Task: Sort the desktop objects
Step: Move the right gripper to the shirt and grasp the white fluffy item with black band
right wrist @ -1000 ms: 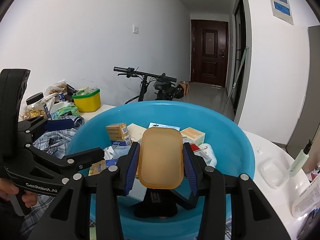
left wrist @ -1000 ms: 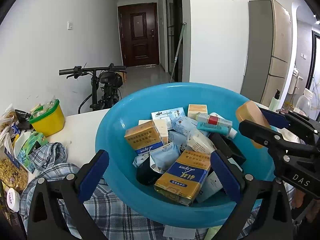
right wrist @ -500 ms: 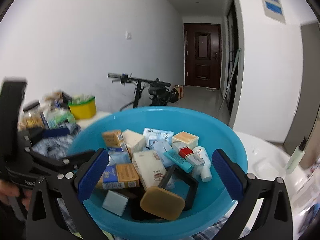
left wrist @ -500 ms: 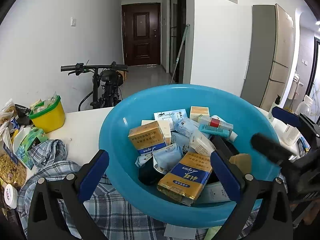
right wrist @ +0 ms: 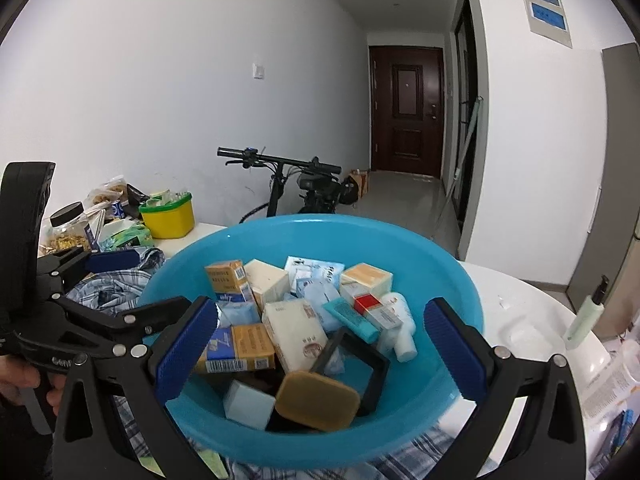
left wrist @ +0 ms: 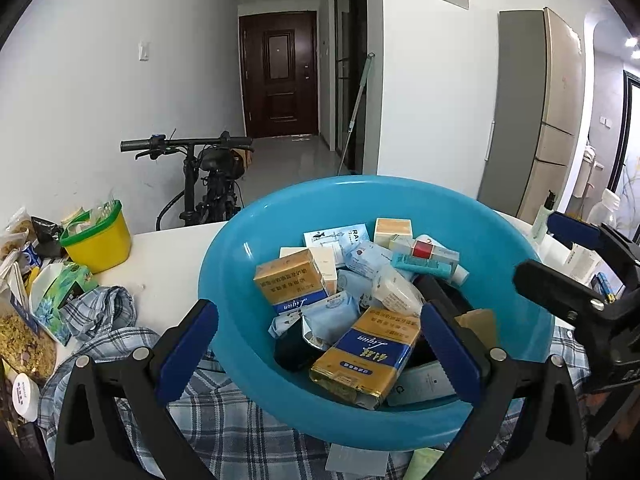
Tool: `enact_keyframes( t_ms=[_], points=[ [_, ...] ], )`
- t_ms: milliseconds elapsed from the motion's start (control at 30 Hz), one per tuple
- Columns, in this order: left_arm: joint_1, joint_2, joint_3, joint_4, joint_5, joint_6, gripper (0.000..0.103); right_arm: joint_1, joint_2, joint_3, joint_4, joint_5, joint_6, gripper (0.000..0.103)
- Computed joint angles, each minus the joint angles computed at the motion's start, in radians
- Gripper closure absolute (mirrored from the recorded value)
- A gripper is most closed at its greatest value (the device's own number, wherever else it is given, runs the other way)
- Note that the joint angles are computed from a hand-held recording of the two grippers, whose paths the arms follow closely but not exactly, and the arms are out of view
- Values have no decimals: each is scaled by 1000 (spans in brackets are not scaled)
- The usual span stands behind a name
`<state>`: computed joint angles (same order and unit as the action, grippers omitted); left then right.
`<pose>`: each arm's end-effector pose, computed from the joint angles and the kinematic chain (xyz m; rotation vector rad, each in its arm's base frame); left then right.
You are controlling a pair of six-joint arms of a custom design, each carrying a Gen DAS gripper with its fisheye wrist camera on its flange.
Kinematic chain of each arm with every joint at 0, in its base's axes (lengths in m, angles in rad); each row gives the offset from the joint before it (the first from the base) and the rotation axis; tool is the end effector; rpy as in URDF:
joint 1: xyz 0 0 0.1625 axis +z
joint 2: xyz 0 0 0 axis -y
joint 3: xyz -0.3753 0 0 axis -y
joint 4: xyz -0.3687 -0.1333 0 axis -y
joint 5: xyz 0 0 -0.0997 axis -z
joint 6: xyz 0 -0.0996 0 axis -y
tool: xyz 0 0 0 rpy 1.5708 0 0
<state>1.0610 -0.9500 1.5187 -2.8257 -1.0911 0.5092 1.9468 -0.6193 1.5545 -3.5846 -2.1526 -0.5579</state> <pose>-0.1666 -0.6654 0.2640 1.0390 2.3120 -0.9022 0.3099 -0.5710 0.1322 0.6364 -2.1353 1.2475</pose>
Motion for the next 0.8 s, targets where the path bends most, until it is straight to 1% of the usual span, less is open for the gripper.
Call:
enact_keyframes(
  t_ms=[100,167,267,333,433,467,500,533,600,700,800],
  points=[
    [0,-10,6,2,-16,-6,0,7,-38,67,-8,-10,0,0],
    [-1,-16,12,0,-21,-7,0,14,-54,114,-33,-35,-4,0],
    [-4,-21,17,-2,-27,-6,0,13,-96,209,-40,-32,32,0],
    [-5,-24,19,0,-32,-6,0,12,-131,283,-19,-32,71,0],
    [-5,-26,21,0,-35,-10,0,21,-153,384,-25,-53,76,0],
    [-6,-28,23,2,-37,-12,0,27,-150,409,-37,-71,68,2],
    [-6,-29,24,4,-37,-13,0,34,-142,435,-55,-93,63,8],
    [-8,-30,24,12,-29,-19,0,38,-138,457,-63,-104,71,12],
    [-11,-35,26,25,-30,-23,0,37,-138,497,-35,-100,116,18],
    [-15,-44,43,12,-46,-14,0,42,-113,524,-39,-106,128,20],
    [-17,-40,47,4,-37,-3,0,47,-97,527,-35,-92,130,20]
  ],
)
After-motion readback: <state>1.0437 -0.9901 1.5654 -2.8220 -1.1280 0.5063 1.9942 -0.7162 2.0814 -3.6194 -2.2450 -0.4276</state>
